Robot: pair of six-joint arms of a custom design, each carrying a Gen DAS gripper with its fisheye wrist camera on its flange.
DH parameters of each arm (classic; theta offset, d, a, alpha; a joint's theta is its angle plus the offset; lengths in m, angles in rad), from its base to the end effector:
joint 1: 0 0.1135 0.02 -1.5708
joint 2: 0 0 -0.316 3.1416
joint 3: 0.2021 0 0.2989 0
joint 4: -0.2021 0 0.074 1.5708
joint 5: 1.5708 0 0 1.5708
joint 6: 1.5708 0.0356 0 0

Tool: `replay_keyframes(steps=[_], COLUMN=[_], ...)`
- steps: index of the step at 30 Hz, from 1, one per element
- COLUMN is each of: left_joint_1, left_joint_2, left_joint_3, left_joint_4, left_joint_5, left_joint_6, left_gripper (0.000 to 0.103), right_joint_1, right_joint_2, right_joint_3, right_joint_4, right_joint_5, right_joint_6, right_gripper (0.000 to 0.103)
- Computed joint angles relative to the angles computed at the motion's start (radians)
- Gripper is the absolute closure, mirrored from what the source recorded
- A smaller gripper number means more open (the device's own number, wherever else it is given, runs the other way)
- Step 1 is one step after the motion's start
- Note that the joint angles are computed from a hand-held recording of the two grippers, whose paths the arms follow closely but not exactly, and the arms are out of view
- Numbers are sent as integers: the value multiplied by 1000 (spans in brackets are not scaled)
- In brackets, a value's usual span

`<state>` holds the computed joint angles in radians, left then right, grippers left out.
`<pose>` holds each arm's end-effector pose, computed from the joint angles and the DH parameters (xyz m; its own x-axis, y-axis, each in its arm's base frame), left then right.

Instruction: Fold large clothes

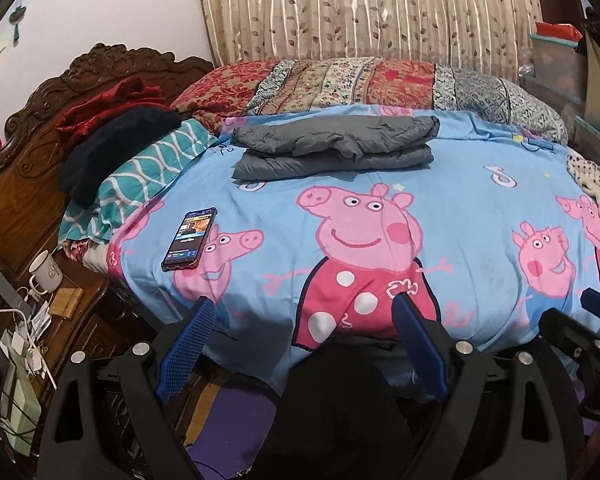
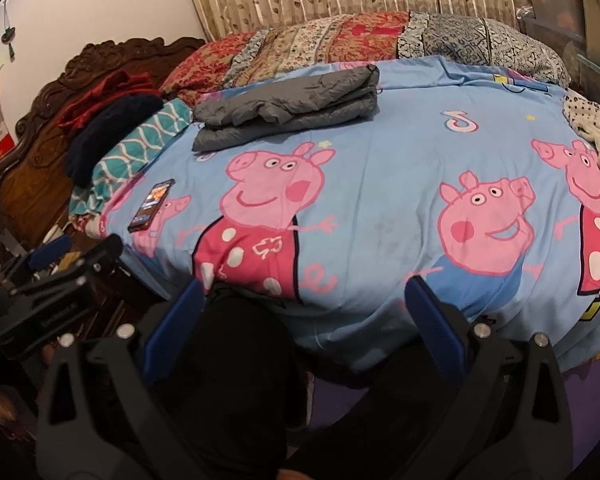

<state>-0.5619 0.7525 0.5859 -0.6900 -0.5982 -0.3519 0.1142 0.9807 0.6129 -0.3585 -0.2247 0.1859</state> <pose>0.1425 -0.0660 0.2619 -0.6444 0.0692 -0.7615 -0.1001 0.9797 0.1737 0.2179 0.0330 0.2546 -0.6995 0.1011 -0.7074 -0.1499 0.9472 0.2836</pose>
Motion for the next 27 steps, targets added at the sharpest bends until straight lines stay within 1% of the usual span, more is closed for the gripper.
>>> replay_keyframes(steps=[5, 13, 19, 27], left_joint_1=[31, 35, 62, 99], left_joint_2=[15, 34, 97, 185], left_joint_3=[0, 0, 7, 20], left_joint_4=[-3, -4, -5, 36], left_joint_5=[28, 38, 82, 112], left_joint_6=[-3, -8, -4, 21], left_gripper=[72, 72, 72, 72], right_joint_1=[-8, -15, -19, -57], right_joint_2=[9, 24, 59, 90], right_joint_3=[1, 2, 6, 6], right_joint_4=[2, 3, -26, 6], right_joint_5=[-8, -21, -55, -83], right_joint_6=[1, 9, 8, 20], right_gripper=[6, 6, 6, 6])
